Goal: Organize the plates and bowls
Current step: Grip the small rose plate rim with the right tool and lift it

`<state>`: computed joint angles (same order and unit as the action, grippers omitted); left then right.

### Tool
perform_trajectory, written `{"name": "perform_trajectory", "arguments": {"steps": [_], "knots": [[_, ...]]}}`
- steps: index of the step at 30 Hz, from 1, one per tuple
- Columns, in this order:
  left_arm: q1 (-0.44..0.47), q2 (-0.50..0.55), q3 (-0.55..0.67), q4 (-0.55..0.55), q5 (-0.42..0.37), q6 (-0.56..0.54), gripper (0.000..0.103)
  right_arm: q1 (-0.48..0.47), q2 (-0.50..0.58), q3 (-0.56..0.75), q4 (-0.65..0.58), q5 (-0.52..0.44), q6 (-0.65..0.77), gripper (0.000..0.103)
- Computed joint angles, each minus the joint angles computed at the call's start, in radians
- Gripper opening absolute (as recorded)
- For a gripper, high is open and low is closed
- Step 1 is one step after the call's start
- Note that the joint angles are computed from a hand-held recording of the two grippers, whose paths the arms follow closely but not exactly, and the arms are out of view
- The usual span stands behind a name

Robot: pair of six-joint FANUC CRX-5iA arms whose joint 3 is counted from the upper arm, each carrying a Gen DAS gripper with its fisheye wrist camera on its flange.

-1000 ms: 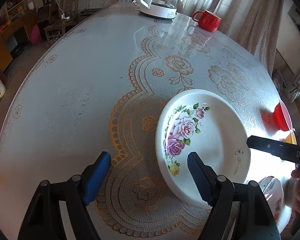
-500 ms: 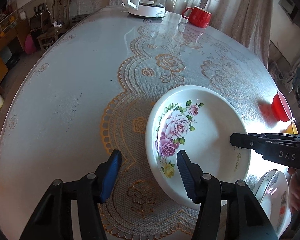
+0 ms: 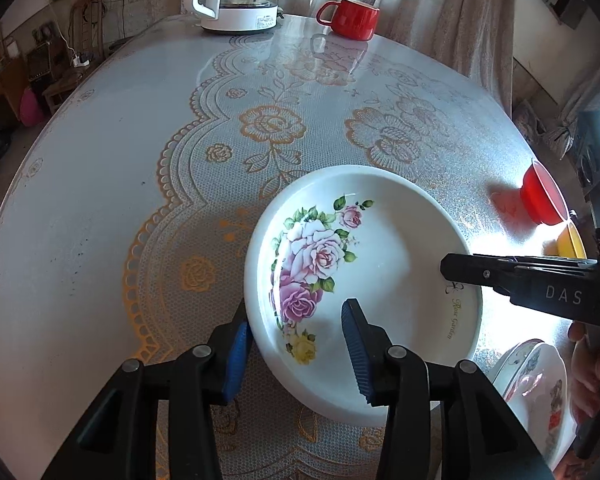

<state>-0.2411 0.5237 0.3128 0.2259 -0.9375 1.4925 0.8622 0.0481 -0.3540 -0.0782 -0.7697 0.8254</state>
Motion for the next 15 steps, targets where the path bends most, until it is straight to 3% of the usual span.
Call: {"name": "perform_trajectory", "arguments": {"steps": [5,11,15], "knots": [[-0.011,0.024,0.042,-0.032,-0.011,0.014,0.051,-0.029,-0.010,0.000,-0.068,0.005,0.045,0.012],[-0.030,0.024,0.058,-0.099,-0.006,0.037,0.051,-0.036,-0.007,0.001,-0.060,0.009,0.041,0.013],[-0.036,0.031,0.077,-0.132,-0.010,0.074,0.045,-0.023,0.003,0.003,-0.025,0.013,0.032,0.013]]}}
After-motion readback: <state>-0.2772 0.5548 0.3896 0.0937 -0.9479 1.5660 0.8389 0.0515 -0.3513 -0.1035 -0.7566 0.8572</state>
